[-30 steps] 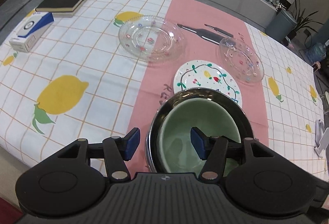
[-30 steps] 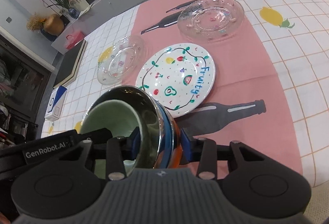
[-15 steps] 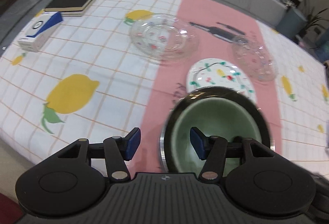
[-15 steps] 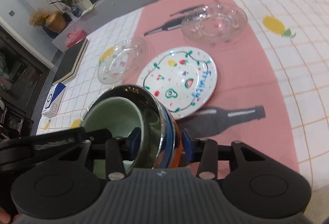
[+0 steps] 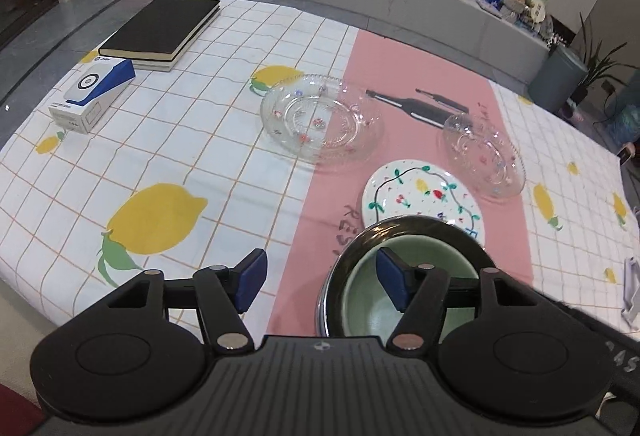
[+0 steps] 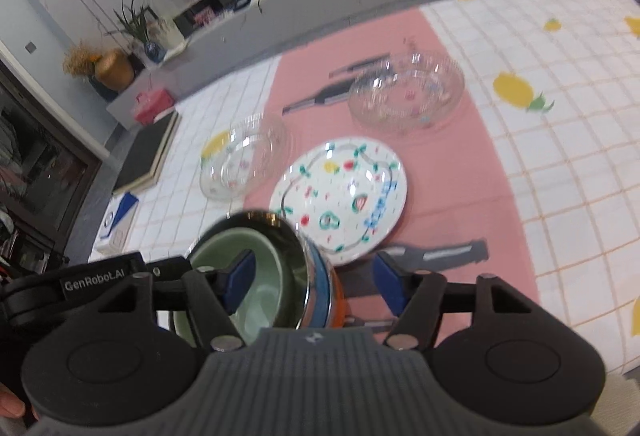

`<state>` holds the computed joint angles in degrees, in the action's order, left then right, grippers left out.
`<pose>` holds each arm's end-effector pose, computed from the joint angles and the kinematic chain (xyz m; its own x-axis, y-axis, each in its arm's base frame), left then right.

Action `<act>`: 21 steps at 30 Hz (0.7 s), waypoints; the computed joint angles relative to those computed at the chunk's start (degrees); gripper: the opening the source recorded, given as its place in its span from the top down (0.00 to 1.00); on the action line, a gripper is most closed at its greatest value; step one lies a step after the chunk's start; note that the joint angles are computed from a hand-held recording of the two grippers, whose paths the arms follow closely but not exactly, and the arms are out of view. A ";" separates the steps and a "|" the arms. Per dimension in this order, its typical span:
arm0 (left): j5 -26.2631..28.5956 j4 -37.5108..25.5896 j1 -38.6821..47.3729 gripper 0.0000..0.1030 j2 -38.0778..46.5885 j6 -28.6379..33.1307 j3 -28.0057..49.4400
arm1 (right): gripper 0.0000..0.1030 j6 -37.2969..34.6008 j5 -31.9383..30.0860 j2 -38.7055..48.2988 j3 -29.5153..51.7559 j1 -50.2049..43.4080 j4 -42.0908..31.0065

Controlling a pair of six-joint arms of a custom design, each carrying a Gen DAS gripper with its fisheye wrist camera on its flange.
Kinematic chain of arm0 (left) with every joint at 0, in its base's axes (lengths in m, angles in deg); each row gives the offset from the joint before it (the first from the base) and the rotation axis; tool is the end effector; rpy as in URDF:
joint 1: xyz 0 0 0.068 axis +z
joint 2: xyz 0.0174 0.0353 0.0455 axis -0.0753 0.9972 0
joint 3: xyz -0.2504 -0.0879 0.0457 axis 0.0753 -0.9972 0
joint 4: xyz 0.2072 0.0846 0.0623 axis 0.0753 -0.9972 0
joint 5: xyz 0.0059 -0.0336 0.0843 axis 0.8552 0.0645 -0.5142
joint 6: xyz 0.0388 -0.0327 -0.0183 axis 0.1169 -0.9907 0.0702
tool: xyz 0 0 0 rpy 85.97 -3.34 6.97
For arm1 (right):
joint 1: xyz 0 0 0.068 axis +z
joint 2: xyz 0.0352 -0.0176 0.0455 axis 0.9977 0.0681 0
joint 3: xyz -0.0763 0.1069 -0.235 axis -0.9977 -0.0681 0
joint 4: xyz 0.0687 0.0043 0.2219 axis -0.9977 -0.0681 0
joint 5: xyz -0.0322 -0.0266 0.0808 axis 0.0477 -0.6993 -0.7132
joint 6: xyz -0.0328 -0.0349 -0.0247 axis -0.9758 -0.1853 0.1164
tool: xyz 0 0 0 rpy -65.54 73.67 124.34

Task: Organize plates and bowls
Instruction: 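Open both tools and lift them away from the nested bowls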

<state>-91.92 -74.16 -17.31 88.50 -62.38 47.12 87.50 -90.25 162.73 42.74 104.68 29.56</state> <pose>0.3131 -0.0681 0.1856 -0.7931 -0.2957 -0.5325 -0.2390 0.9552 -0.1746 0.3061 0.1093 0.1816 -0.8019 0.2259 -0.5532 -0.0503 0.8970 0.4391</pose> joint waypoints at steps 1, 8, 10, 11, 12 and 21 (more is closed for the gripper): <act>-0.08 0.28 -0.04 0.26 0.10 -0.15 0.01 | 0.32 -0.04 0.04 -0.26 -0.10 -0.19 0.33; -3.00 -1.50 -1.39 0.26 -0.15 -0.46 2.10 | 0.31 0.03 -2.25 1.16 0.81 -2.91 0.26; -2.92 -3.64 -1.49 0.26 0.47 0.60 4.47 | 0.30 -0.49 -3.71 2.72 2.16 -4.22 -0.65; -2.94 -5.01 -1.58 0.26 1.11 1.39 6.08 | 0.30 -0.38 -3.74 3.39 2.62 -4.85 -0.92; -3.25 -6.28 -1.75 0.26 1.72 1.86 7.66 | 0.30 -0.22 -3.79 3.84 2.59 -5.51 -0.59; 1.69 -11.96 -0.48 0.31 11.32 7.89 22.33 | 0.35 1.19 -10.46 8.10 2.14 -11.31 4.52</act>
